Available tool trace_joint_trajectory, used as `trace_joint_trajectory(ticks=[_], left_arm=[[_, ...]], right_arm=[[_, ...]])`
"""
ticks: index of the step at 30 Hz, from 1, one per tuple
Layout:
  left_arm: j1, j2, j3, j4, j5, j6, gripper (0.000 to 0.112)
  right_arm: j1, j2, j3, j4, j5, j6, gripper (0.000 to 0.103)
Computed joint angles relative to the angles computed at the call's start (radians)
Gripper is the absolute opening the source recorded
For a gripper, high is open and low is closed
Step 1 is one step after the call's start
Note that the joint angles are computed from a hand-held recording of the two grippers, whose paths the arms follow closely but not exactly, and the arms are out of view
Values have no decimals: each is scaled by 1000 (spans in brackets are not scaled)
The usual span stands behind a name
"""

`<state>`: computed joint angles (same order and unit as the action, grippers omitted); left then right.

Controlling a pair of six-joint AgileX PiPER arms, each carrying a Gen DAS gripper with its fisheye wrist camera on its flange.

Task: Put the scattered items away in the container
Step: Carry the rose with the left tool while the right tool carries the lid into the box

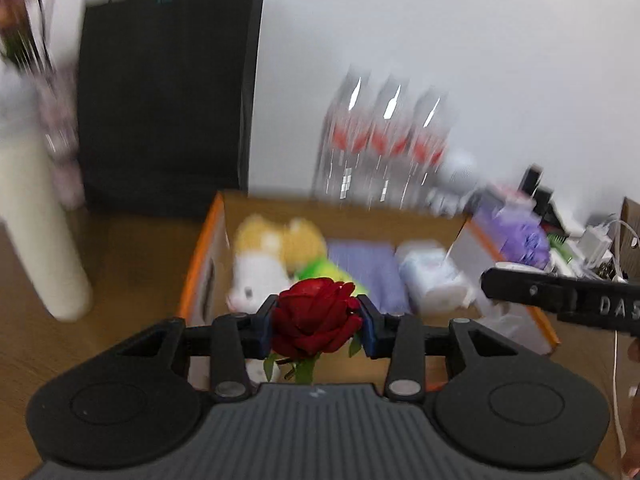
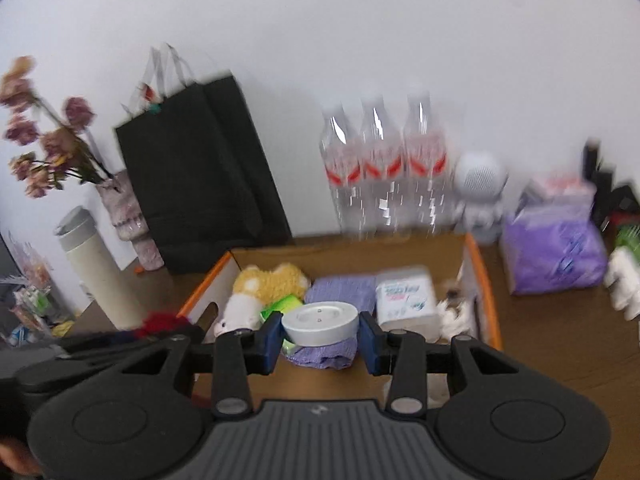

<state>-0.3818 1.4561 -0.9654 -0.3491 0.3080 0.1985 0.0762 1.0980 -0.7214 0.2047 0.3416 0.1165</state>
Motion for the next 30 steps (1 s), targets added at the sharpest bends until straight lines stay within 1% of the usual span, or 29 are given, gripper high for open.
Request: trace_joint_trajectory(ticks=[1,2,4,6,7,8,9,11,12,13,14,15,17,19,20,21,23,25,26,27,28,30], left_arm=[[19,67,-78,-25,68,18,41],[29,123,-145,-10,122,-3,41],[34,222,-264,26,225,-30,41],[31,287,-331,47,309,-29,43],[22,323,-368,84,348,-59,44],[12,346,-385,130,364,-96,44],[3,363,-394,168,363,-135,44],[12,384,-413,146,378,-124,46],[21,387,-419,115,392,-101,56],[29,383,-422,92,401,-87,71],[33,375,-420,89,402,-89,75],[34,362,-418,94,403,-94,77],[40,333,-430,104,435,-101,84],[48,309,-457,120,485,-117,101],[49,295,-477,141,514,-137,103],[48,290,-511,166,556,-162,103],[45,299,-610,204,669,-206,103],[42,304,-703,242,789,-250,103],[35,304,-740,266,832,-272,103],[24,295,-760,290,860,-286,103],[17,274,-760,308,869,-288,103],[11,233,-738,319,872,-295,103]], right_arm=[[-31,69,-51,62,44,-60,39],[-53,126,-96,85,79,-80,39],[-69,243,-195,47,152,-30,39],[-69,334,-275,-5,213,12,39],[-69,365,-298,-21,235,24,39],[-64,398,-324,-47,256,46,39],[-56,426,-346,-77,273,71,39],[-47,479,-381,-104,295,93,39],[-44,498,-393,-107,300,98,40],[-41,514,-405,-109,307,103,41],[-41,523,-415,-98,317,93,47],[-44,529,-424,-83,328,81,55],[-46,517,-433,-83,350,89,57],[-48,491,-450,-91,390,97,63],[-48,478,-470,-104,431,115,70],[-48,466,-493,-119,476,136,74],[-55,447,-554,-135,582,163,77],[-67,437,-618,-122,693,162,84],[-78,430,-649,-106,750,157,87],[-85,417,-669,-98,788,157,87],[-83,396,-684,-104,818,158,89],[-67,337,-681,-142,838,161,93]])
